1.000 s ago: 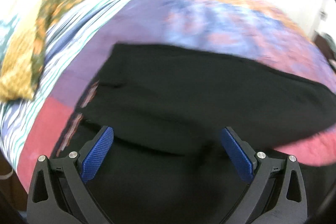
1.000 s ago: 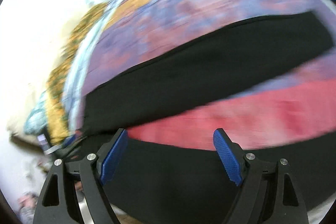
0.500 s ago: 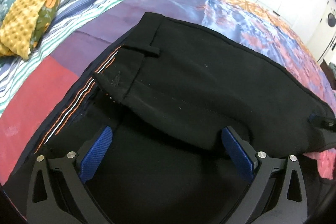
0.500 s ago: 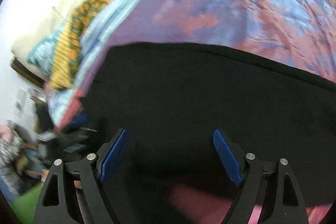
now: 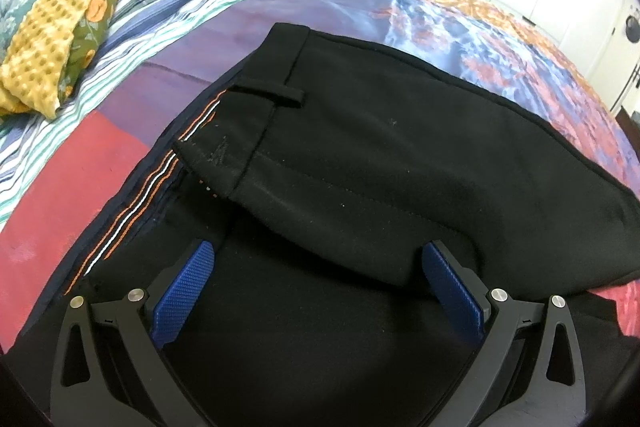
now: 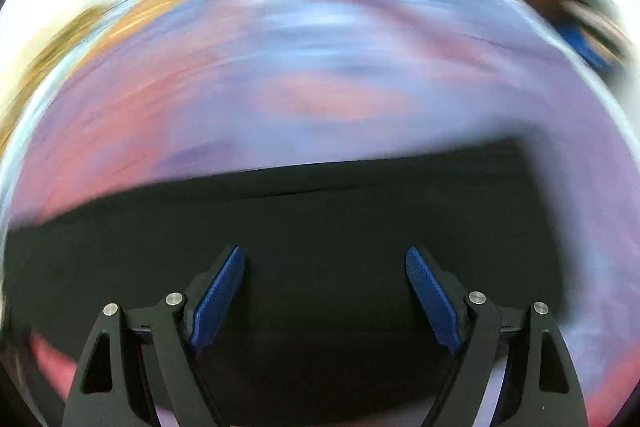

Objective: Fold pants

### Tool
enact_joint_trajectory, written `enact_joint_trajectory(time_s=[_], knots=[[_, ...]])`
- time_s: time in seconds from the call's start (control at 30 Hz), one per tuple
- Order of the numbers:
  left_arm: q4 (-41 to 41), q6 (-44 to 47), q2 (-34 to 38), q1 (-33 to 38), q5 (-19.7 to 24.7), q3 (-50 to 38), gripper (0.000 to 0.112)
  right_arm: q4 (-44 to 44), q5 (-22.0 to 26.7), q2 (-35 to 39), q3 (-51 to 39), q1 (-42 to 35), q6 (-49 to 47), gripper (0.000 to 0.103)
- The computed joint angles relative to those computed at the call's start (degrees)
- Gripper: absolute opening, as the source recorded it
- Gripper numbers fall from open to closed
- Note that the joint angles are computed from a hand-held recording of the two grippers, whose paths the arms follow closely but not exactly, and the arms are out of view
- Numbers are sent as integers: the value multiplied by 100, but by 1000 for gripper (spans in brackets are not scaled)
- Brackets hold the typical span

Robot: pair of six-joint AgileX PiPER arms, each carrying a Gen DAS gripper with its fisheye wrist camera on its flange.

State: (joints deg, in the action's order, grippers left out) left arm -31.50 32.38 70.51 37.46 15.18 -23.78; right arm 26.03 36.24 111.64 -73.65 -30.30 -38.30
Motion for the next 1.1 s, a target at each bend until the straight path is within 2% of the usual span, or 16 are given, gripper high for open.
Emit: enact_joint_trajectory(time_s=[0.07,0.13,0.17,0.23,0.3,0.37,0.47,0.57,0.63,0.7,0.8,0.83,0.97,1.0,1.07,1.1], knots=[[125,-143,19,-65,-88,17,103,58,364,389,-798,-566,219,82],[225,-254,21,-108,-147,34,103,410,1206,820,-1617,-860,-229,81],[255,-283,20,-116,-163,38,103,332,1489,990,-1924,-831,-457,77],[255,-278,21,-116,-172,43,103,-19,1583,1087,-2039,-573,-534,71],[304,-328,37,-116,-161,28,103,-207,1781,1280,-2260,-418,-692,56],[428,-466,62,-143,-169,16,103,-598,1423,1076,-1979,-169,-772,23],[604,-660,65,-188,-201,20,103,-444,916,239,-1104,-137,-1418,4],[589,-652,83,-199,-221,18,103,501,922,-999,2,-619,-2932,4],[573,-639,84,-197,-215,16,103,1183,1386,-1782,624,-1236,-4028,4],[543,-600,84,-183,-203,13,103,1590,2032,-2456,1256,-2189,-4998,4],[703,-764,78,-206,-195,7,103,1688,2393,-2774,1930,-3224,-5686,4],[761,-823,74,-209,-174,-3,103,1569,2283,-2736,2181,-3572,-5875,4],[1082,-1163,114,-188,83,-154,103,1169,1782,-2396,2576,-4197,-5930,4],[1106,-1192,124,-167,180,-203,103,1095,1654,-2470,2710,-4234,-5897,6],[1154,-1202,171,-41,622,-437,103,900,1483,-2523,2785,-4263,-5654,33],[1164,-1198,171,10,824,-524,103,879,1587,-2531,2740,-4453,-5661,38]])
